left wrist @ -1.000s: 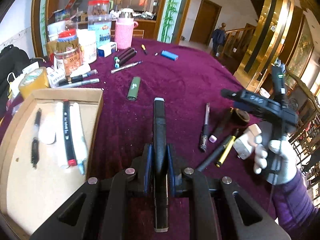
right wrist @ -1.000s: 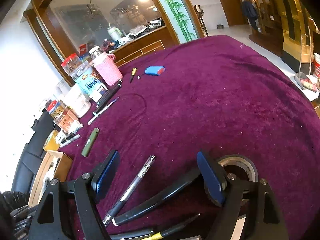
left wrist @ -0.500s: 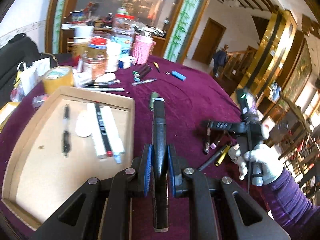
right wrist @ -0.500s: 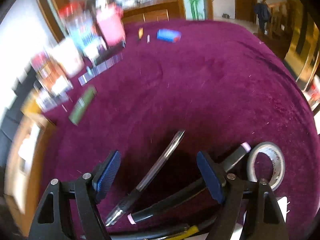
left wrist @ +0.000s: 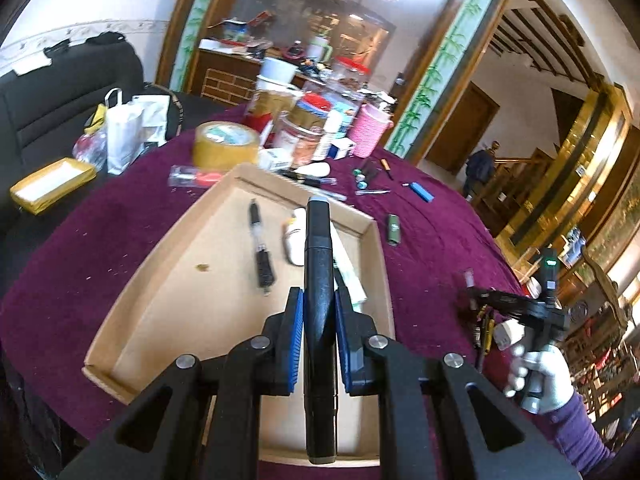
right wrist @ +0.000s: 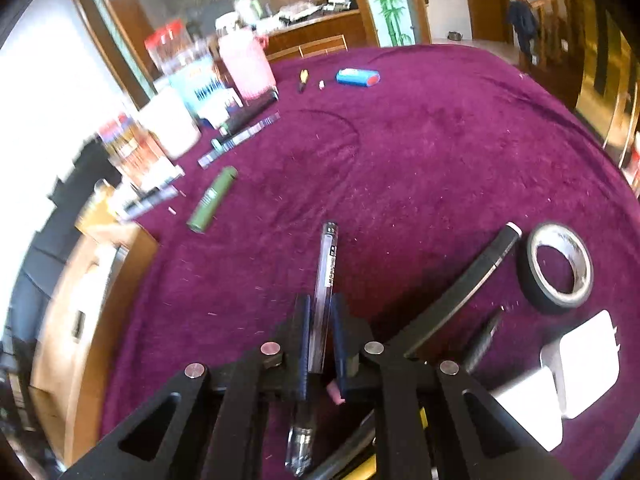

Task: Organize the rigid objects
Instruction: 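Carry the black marker to the tray while the right tool grasps the clear-barrel pen, then lower the marker and clear pen into the tray and open both tools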

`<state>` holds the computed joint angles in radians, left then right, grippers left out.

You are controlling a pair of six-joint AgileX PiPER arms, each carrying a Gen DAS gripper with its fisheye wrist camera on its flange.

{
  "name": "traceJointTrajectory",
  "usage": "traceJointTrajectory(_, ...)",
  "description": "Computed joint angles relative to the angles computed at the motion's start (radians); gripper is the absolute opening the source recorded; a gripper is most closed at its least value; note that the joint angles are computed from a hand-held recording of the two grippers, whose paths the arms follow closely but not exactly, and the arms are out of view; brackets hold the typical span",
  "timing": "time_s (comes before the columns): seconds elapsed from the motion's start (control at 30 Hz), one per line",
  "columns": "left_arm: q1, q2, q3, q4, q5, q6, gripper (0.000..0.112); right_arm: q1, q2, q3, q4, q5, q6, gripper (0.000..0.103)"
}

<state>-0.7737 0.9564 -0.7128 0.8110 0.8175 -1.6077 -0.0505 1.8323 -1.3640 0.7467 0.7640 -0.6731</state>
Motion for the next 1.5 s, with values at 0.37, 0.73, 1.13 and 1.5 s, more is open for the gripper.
traceJointTrajectory(0.37,0.336,0.099,-0.077,-0.279,-0.104,0.397,0.015,-0.013,-0.116,-0.033,0.287,0.225,-0.118,0.010)
traceJointTrajectory(0.73,0.666,0.422,-0.268,-0.699,-0.138,0.928,0.015,0.253,-0.079,-0.189,0.252,0.340,-0.033,0.010)
traceJointTrajectory(1.13,0.652,0.119,-0.087,-0.660,-0.228,0.833,0.055,0.528,0.144,-0.444,0.000,0.272,0.187,0.011)
traceJointTrajectory(1.5,0.613,-0.204,0.119,-0.588,-0.193,0.629,0.060,0.656,0.508,-1.031,-0.318,0.427,0.516,0.011)
